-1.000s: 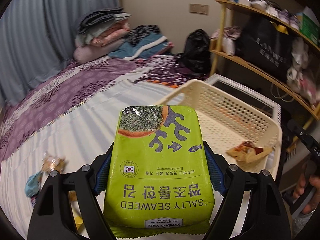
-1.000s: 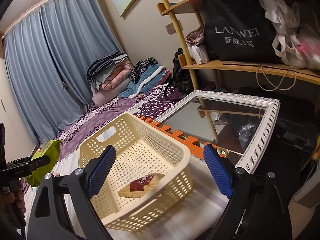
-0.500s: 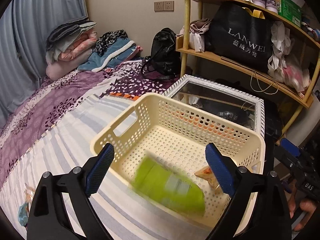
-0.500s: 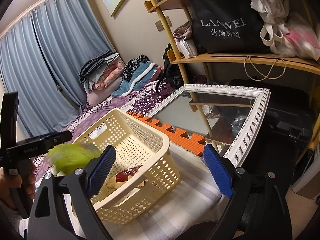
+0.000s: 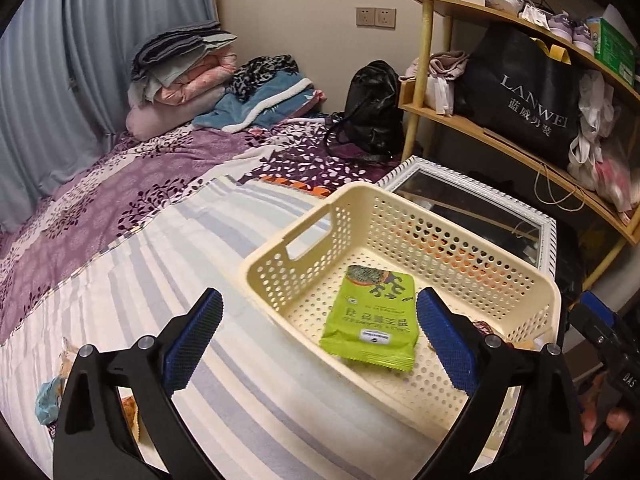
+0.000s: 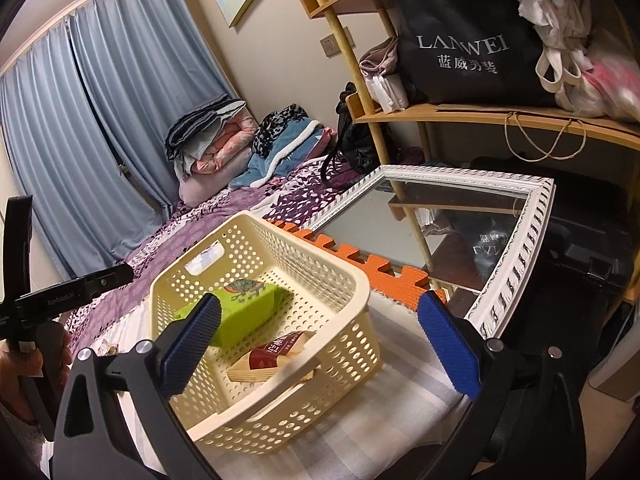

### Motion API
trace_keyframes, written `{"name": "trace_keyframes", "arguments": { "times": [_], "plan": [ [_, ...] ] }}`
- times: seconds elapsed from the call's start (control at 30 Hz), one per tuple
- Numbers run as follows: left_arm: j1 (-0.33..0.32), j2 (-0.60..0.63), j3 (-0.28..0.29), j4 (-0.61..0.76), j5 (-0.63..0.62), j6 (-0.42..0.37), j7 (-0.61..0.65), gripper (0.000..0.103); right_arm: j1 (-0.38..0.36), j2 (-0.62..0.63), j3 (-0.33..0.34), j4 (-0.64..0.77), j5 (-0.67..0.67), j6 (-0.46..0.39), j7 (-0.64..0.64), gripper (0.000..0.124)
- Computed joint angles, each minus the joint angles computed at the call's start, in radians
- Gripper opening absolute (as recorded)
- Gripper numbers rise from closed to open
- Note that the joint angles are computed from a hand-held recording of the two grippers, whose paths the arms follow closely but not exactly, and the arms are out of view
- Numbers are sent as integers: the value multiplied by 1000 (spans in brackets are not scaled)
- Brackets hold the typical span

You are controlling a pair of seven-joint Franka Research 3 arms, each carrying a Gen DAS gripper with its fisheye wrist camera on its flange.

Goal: Organize snacks
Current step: 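Lower the green seaweed pack into the cream basket and open the left tool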

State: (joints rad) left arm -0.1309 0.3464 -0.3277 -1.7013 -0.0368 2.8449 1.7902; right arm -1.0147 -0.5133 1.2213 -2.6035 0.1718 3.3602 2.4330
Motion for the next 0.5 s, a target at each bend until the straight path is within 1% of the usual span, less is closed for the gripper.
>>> {"name": "trace_keyframes", "arguments": {
  "times": [0.07,0.13,0.27,0.33,0.37,0.4,0.43,0.47,0.5],
  "plan": [
    [3,-10,5,-15,5,13,-1,99,1,-1,-1,9,-1,-21,6,98],
    [20,-19,-10,-30,-14,22,21,99,10,4,-11,15,-9,-35,13,98],
    [9,-43,12,-60,3,60,-6,99,18,-16,-18,28,-35,-53,21,98],
    [-55,-68,100,-98,118,124,-116,100,19,-37,-14,33,-50,-53,25,98],
    [-101,-79,160,-114,208,157,-192,100,15,-59,-8,37,-55,-64,28,98],
    [-134,-89,206,-129,293,184,-256,100,11,-78,-4,42,-63,-77,32,98],
    [-139,-97,217,-137,331,194,-281,100,4,-96,2,49,-72,-92,38,98],
    [-123,-103,202,-143,341,194,-284,100,-4,-120,11,59,-83,-112,46,98],
    [-93,-110,171,-150,328,192,-270,100,-5,-128,11,68,-98,-134,51,98]
  ]
}}
